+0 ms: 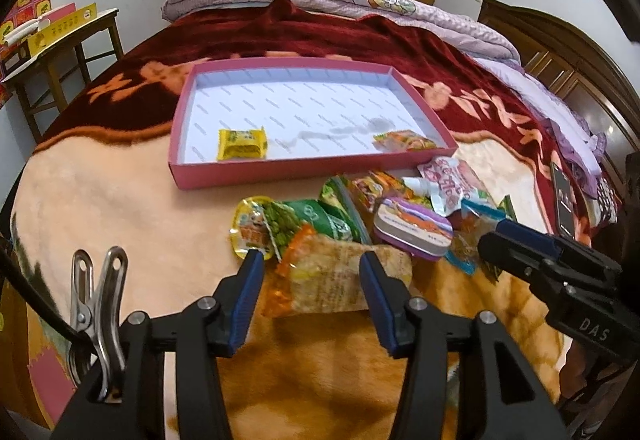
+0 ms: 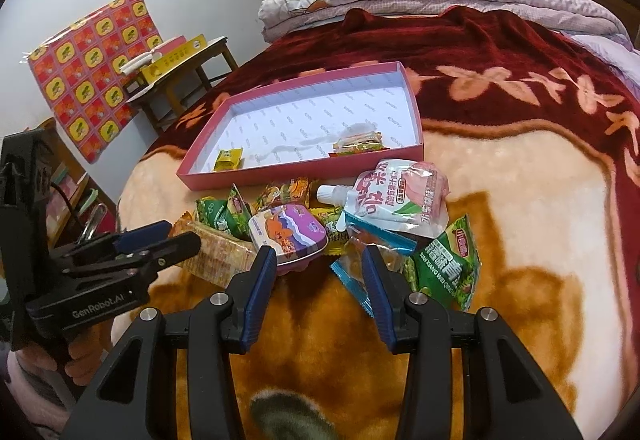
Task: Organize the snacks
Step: 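Withdraw both open tools from the tray back toward the snack pile, then lower the left tool onto the long clear cracker bag and close it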
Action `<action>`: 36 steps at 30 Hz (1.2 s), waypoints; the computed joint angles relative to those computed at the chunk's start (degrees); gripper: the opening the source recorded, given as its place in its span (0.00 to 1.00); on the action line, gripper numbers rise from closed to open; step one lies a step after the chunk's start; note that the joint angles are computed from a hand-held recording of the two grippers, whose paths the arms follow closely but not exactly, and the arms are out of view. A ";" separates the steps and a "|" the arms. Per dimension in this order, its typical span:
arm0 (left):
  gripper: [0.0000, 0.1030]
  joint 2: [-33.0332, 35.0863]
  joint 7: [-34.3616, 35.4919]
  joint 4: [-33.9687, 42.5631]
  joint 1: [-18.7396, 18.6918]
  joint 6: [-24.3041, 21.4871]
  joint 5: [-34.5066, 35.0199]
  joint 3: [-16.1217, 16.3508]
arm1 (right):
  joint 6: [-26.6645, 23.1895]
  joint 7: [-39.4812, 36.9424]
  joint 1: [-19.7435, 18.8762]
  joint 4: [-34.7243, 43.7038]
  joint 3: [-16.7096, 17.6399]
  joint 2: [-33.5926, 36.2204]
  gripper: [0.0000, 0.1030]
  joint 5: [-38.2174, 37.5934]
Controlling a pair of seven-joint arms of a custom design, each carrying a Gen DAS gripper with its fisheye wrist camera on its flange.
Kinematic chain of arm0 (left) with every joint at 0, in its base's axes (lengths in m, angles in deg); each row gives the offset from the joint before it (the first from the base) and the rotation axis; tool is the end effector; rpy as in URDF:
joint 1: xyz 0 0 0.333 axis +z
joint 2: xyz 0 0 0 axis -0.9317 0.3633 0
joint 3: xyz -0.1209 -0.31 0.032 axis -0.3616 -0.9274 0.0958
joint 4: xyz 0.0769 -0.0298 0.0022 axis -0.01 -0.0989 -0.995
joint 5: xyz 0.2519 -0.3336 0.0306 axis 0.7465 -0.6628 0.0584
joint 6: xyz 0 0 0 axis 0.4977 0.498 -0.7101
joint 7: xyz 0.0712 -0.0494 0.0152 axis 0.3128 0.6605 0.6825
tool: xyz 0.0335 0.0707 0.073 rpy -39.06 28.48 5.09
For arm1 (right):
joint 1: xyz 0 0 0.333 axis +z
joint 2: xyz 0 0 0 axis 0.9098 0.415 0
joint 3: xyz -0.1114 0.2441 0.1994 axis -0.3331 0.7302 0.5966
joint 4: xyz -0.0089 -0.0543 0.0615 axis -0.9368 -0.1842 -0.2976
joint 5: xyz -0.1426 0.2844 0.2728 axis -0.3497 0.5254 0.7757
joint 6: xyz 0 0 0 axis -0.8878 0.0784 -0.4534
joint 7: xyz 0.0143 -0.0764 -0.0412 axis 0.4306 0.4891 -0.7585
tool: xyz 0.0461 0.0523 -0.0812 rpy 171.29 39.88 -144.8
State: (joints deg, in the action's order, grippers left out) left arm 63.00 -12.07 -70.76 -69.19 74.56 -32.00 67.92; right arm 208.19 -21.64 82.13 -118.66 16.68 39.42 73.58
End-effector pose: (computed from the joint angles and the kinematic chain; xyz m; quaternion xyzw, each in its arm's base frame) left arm 0.4518 -0.1962 0.5000 -0.7335 0.5928 -0.2529 0.2158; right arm 0.5115 0.0897 0.4779 -0.7828 0.4762 -0.0535 0.3971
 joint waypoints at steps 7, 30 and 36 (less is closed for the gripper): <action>0.56 1.22 -1.53 0.53 0.26 -0.55 2.17 -0.91 | -0.28 -0.48 -0.04 -0.40 -0.23 -0.43 0.44 0.61; 0.69 2.72 2.39 -3.59 -0.78 9.21 -3.89 0.99 | -0.39 -0.51 -0.04 -0.73 -0.18 -0.47 0.44 0.52; 0.64 2.25 5.57 -3.87 -2.25 8.60 -7.76 1.99 | -0.22 -0.47 0.02 -0.82 -0.09 -0.35 0.44 0.45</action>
State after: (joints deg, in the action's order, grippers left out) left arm 65.25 -6.50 -74.62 -71.43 83.17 -39.76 69.91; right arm 207.98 -22.12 82.15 -119.48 16.58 39.07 74.03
